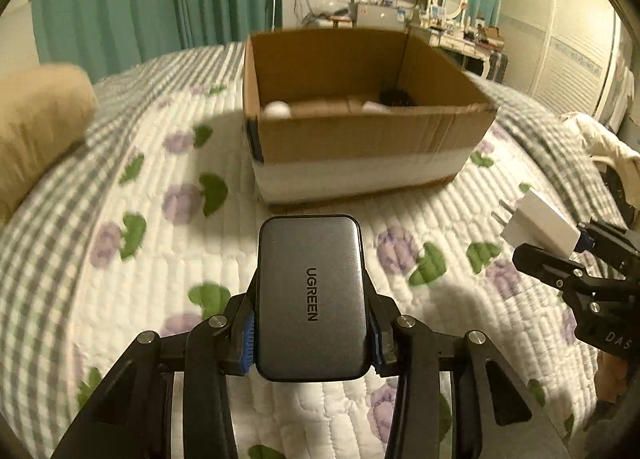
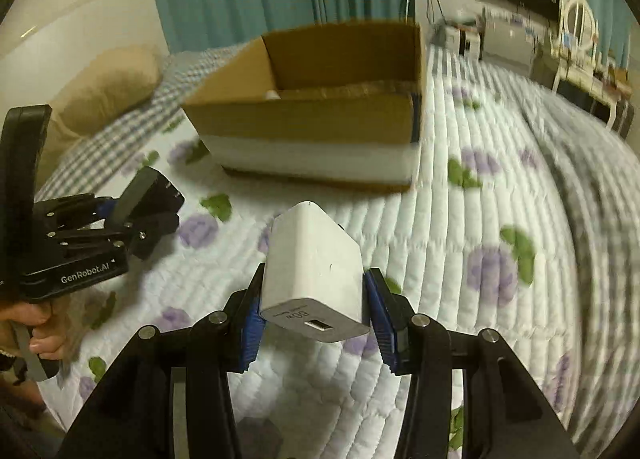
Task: Organize rigid objects
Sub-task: 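Lift the power bank and white charger over the box with both tools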
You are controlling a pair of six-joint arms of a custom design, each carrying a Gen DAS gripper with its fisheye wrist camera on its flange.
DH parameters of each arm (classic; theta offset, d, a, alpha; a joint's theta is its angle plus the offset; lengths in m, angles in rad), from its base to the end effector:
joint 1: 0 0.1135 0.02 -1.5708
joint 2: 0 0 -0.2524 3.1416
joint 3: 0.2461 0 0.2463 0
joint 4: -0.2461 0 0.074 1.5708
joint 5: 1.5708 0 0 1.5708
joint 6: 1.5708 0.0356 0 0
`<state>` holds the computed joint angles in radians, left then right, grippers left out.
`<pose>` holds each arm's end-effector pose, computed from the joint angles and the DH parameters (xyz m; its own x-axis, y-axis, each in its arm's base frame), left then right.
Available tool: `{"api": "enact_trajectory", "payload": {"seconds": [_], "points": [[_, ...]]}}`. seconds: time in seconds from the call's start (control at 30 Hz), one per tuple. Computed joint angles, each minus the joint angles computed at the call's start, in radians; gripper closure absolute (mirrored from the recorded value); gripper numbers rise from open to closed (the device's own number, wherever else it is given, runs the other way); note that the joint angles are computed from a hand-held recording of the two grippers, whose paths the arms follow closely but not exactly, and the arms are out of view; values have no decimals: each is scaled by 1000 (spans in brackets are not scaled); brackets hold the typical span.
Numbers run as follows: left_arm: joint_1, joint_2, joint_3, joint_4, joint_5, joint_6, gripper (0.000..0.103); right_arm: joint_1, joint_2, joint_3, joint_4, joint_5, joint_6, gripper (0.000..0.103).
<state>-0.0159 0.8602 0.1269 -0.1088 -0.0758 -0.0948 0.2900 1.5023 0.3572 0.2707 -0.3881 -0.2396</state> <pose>0.1459 0.0004 0.1078 -0.7393 -0.0826 -0.6683 -0.1050 0.9944 -0.0068 0.2114 0.0771 0.0905 -0.5961 -0.4071 -0.6920 -0.6575 0.7422 0.1298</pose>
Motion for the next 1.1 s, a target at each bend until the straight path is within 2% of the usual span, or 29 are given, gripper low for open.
{"api": "enact_trajectory", "payload": {"seconds": [0.07,0.17,0.27,0.5,0.63,0.87,1.1], "points": [[-55,-14,43,-25,-49,-26,61,2,-83,-15,-19,-3,-3,57],[-35,-113,96,-112,-35,-10,61,-9,-175,3,-78,-26,34,57],[-17,-151,164,-172,-8,-15,61,-5,-257,32,-126,-32,69,57],[15,-195,295,-238,20,-9,61,14,-378,126,-194,-37,121,57],[27,-134,377,-202,13,18,61,64,-390,186,-156,32,127,57],[83,-22,480,-122,48,43,61,109,-327,341,-118,71,194,57],[108,175,520,4,85,70,61,146,-176,425,-69,132,219,57]]}}
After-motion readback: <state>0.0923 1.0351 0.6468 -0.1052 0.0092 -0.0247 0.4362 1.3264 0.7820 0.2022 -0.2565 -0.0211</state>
